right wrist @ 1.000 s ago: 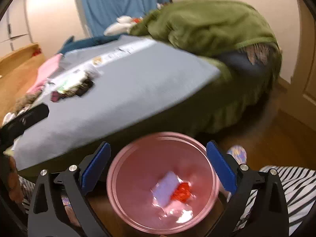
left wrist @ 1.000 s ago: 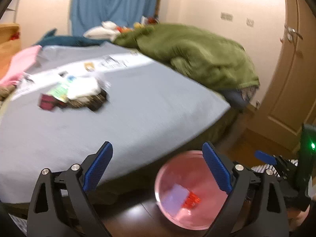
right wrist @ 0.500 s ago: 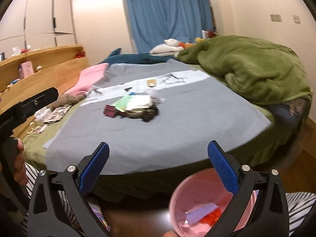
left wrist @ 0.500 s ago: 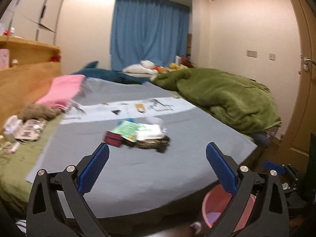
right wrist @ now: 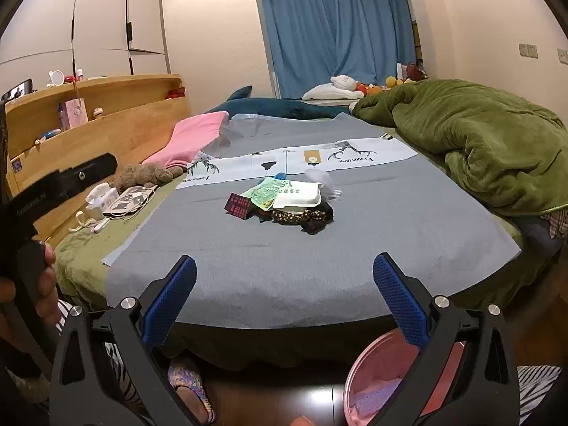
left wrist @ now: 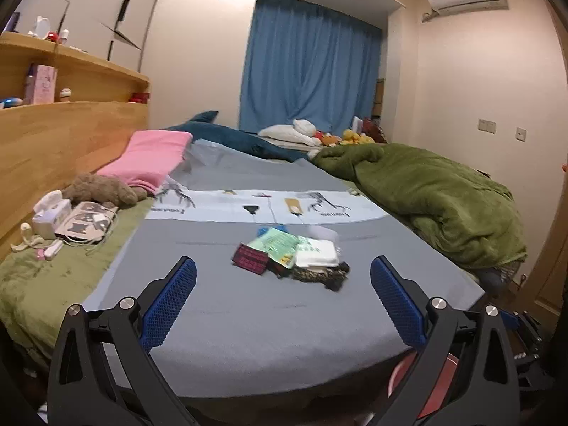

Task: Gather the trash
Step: 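Move both tools back toward the trash pile on the bed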

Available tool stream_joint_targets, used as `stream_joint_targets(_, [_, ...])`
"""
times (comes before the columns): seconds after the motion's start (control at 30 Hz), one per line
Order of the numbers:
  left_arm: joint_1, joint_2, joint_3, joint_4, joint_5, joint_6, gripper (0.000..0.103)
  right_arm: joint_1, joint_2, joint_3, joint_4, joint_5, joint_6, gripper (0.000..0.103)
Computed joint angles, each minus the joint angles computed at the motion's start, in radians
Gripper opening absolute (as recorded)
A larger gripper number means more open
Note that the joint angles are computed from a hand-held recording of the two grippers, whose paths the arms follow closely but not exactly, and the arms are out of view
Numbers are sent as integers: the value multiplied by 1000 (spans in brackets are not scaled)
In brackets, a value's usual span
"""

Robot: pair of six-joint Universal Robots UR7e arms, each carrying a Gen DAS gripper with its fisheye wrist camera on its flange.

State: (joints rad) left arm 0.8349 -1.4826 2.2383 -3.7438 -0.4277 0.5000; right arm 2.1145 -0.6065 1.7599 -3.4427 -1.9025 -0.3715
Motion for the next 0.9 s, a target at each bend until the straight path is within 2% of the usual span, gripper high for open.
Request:
stream_joint_targets(0.3, [60, 28, -73, -33, -45, 49, 95, 1, 50, -89, 31, 2, -11, 98])
stream_joint_targets(0.5, [130, 100, -172, -95, -105, 136, 95, -2, 97, -188, 30, 6, -44, 98])
stream_joint_targets(0.6, [175, 138, -233, -70, -144, 145, 95, -9, 130, -259, 51, 11, -60, 98])
stream_joint_targets(0.8, [262, 226, -364, -74, -201, 201, 95, -32, 252, -487, 132, 2, -103, 98])
stream_joint_targets(0.9, [312, 264, -424, -67, -217, 184, 95, -54, 355, -681, 203, -9, -110, 98])
